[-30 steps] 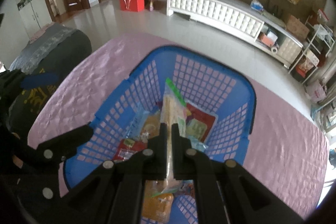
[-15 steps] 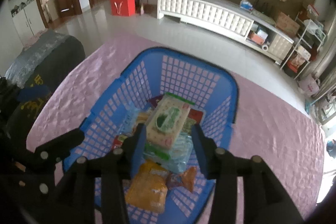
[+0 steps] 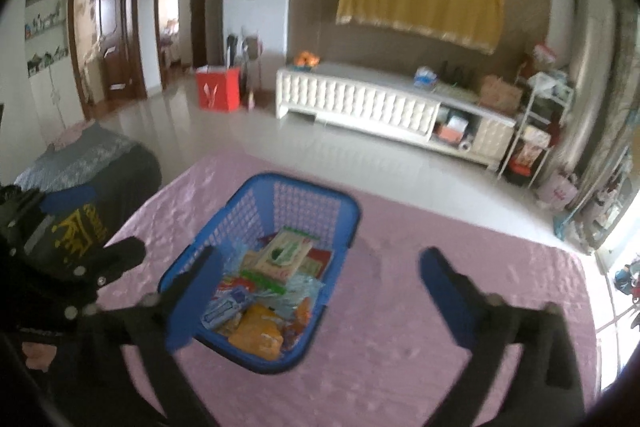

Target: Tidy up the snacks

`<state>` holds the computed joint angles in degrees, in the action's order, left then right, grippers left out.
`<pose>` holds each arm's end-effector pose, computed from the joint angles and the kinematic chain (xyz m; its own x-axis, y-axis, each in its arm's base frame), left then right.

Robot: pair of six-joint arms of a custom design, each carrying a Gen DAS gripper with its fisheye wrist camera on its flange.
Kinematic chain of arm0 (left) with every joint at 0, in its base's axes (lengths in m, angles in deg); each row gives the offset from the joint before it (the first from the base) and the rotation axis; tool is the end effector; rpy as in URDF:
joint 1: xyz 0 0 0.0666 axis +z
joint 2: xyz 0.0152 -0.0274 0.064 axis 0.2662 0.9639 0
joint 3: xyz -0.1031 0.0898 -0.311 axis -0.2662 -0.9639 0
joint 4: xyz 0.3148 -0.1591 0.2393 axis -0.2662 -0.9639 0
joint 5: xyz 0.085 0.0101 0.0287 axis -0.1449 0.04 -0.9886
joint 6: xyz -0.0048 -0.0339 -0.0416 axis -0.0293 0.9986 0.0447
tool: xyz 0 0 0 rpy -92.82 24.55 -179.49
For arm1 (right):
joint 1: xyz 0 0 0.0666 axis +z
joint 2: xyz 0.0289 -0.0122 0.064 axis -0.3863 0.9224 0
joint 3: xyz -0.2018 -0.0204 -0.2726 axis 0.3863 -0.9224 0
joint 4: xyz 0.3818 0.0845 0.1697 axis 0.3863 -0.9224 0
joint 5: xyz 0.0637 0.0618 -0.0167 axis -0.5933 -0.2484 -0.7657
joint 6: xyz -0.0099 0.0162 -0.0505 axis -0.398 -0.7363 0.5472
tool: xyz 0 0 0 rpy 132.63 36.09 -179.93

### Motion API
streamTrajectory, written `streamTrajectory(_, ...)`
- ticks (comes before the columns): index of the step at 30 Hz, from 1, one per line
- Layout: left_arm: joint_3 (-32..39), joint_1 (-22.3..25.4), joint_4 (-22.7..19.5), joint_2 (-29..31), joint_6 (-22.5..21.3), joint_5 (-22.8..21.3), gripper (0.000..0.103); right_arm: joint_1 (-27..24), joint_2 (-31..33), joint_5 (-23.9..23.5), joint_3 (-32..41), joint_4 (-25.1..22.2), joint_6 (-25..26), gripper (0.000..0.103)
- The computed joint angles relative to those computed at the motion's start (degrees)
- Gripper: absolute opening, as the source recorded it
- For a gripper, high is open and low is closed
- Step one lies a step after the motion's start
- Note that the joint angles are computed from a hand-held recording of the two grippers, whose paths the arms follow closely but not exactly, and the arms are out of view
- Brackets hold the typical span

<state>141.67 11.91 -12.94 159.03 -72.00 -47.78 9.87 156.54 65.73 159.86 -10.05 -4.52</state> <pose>0.5079 -0.0468 0.5234 -0.5084 0.2640 -0.8196 0.5307 0.8457 -0.0568 0.4630 0.2719 0.5741 -0.6058 0.0435 -0.7944 0.1580 0.9852 -0.0666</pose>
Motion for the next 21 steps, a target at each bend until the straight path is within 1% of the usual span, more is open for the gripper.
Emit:
streamTrajectory(6, -8.2, -0.5, 5.3, -9.4, 3.6, 1.2, 0.103, 2.5, -6.7, 7.0, -6.1, -0.3, -3.5, 0.103)
streamTrajectory(9, -10.7, -0.8, 6.4, -12.6, 3.8, 1.6, 0.103, 4.5, -9.6, 9.8, -8.8, -0.4, -5.2, 0.103)
streamTrajectory(11, -11.9, -0.9, 6.3, -14.1, 3.3, 2.2, 0.103, 6.0, -11.4, 11.5, -10.3, -0.3, -6.3, 0.103)
streamTrajectory(15, -14.4, -1.0, 6.7, -17.7, 2.1, 1.8, 0.103, 7.9, -13.8, 14.2, -12.4, -1.4, -9.8, 0.103)
streamTrajectory(17, -15.4, -0.9, 6.4, -19.1, 2.1, 2.8, 0.103, 9.0, -14.7, 15.8, -13.2, -2.1, -11.4, 0.103)
streamTrajectory(21, -17.5, -0.5, 6.0, -22.2, 1.8, 3.8, 0.103, 10.8, -15.8, 17.3, -14.2, -3.3, -14.3, 0.103)
